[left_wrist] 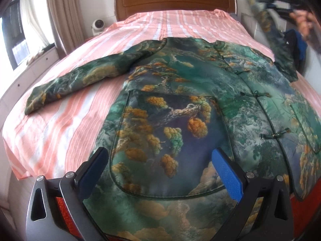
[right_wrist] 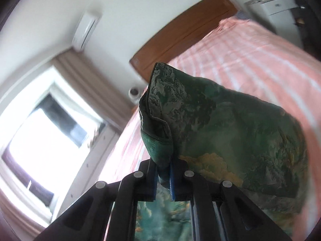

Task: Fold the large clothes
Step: 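Grasp the sleeve cuff with the right tool and fold it across the body, then lay the sleeve on the jacket body and open the right tool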

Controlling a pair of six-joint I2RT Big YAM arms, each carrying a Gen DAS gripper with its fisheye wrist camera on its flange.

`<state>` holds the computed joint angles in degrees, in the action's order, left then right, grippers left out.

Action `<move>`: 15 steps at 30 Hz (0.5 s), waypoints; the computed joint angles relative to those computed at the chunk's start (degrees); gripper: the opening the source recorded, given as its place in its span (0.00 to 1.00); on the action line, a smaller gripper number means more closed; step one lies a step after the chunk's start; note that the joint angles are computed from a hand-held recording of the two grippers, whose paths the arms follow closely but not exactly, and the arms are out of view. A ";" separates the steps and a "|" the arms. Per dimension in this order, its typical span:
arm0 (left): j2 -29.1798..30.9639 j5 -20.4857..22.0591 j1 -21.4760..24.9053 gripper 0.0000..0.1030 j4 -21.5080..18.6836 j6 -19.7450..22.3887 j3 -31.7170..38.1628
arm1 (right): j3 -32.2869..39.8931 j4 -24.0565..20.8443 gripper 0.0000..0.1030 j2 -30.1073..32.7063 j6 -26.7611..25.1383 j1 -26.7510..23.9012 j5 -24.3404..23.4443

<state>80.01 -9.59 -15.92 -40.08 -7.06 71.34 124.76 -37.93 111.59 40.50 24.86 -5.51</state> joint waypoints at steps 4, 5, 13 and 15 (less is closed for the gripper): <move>-0.19 1.00 0.51 1.00 0.19 0.03 -0.43 | 18.70 -12.17 0.17 14.78 -3.45 4.29 2.48; -0.17 0.88 0.48 1.00 0.23 0.29 -0.44 | 21.04 -14.79 0.20 17.01 -3.43 4.57 2.17; 0.01 1.97 0.34 1.00 0.14 0.78 -0.41 | 4.73 -11.06 0.63 11.10 -0.15 3.11 -8.08; -0.05 2.94 0.42 1.00 0.39 0.76 -0.43 | -0.52 -8.92 0.66 6.08 -2.81 1.99 -6.49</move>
<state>79.96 -6.65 -15.50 -39.69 -6.30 70.91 124.24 -46.85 117.67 37.69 26.85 -12.01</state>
